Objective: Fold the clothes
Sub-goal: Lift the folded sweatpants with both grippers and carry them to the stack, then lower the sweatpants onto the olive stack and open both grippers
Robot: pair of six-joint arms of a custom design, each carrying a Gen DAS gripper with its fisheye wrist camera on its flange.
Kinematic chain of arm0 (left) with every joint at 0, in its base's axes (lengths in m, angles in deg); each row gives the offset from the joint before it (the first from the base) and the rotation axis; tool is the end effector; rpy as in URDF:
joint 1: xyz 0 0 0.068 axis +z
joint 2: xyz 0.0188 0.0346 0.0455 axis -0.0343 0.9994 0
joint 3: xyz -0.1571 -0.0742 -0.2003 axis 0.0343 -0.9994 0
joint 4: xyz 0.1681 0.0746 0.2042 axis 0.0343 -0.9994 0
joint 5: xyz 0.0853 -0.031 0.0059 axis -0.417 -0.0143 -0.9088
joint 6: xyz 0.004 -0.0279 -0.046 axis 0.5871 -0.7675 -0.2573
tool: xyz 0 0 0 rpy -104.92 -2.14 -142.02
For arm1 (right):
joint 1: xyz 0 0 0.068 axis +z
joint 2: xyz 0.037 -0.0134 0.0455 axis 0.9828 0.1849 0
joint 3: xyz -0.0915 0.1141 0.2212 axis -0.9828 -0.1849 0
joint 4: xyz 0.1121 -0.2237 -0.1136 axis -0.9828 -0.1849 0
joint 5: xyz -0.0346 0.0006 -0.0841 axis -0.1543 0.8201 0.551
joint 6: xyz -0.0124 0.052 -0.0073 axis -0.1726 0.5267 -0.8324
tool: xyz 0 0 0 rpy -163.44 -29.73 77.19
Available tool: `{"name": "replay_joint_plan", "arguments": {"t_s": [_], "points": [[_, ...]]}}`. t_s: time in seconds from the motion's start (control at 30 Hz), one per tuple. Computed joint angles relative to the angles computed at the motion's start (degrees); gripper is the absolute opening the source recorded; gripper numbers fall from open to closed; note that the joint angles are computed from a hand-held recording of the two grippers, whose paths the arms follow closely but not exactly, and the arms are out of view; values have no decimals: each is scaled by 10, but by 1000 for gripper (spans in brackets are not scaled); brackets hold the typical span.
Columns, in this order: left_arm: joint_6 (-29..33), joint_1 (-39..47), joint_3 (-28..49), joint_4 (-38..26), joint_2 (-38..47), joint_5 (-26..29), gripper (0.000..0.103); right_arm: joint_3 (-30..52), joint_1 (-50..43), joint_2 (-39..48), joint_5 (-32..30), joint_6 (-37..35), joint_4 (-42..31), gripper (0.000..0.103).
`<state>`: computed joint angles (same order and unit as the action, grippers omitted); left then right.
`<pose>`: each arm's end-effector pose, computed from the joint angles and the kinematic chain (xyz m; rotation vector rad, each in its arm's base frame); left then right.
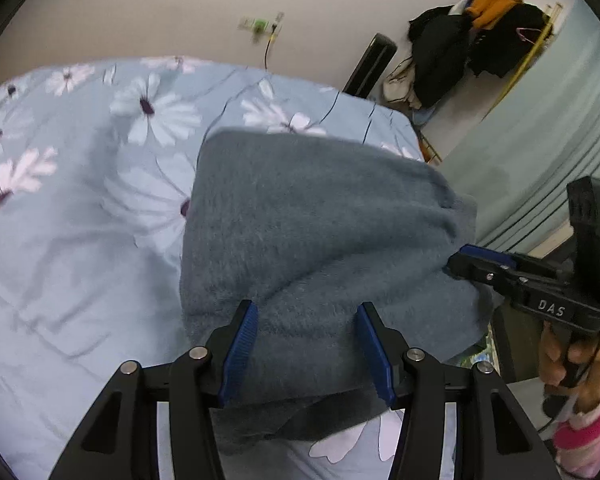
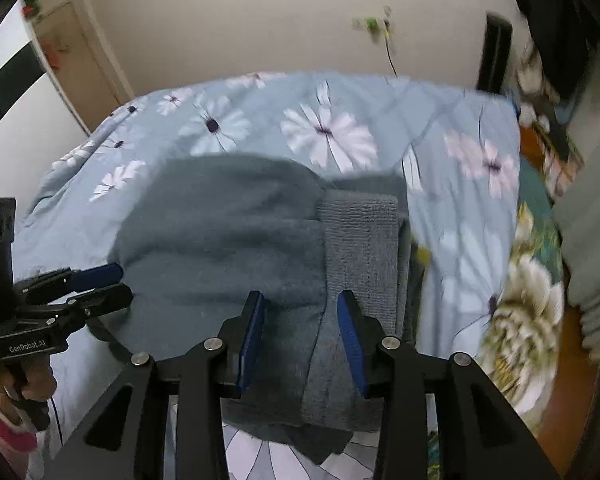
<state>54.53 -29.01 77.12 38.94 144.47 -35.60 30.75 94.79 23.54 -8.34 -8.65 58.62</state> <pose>0.3095 -0.1692 0.2039 0.3298 2.5536 -0.6686 0.2901 0.0828 0.1928 -0.1139 2.5934 0.2691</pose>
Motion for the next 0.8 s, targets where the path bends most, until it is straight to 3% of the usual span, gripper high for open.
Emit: {"name": "replay_joint_plan", "arguments": {"t_s": [0.17, 0.33, 0.53, 0.8], "points": [[-19, -1, -5, -7, -16, -2, 56, -9, -2, 4, 1, 16, 21, 39], [-19, -28, -39, -47, -98, -71, 56, -54, 31, -94, 21, 65, 5, 39], [-56, -94, -128, -54, -194, -174, 59, -132, 150, -183, 76, 134, 11, 47], [-108, -153, -214, -31, -241, -265, 63, -188, 268, -146, 157, 239, 56, 52]]}}
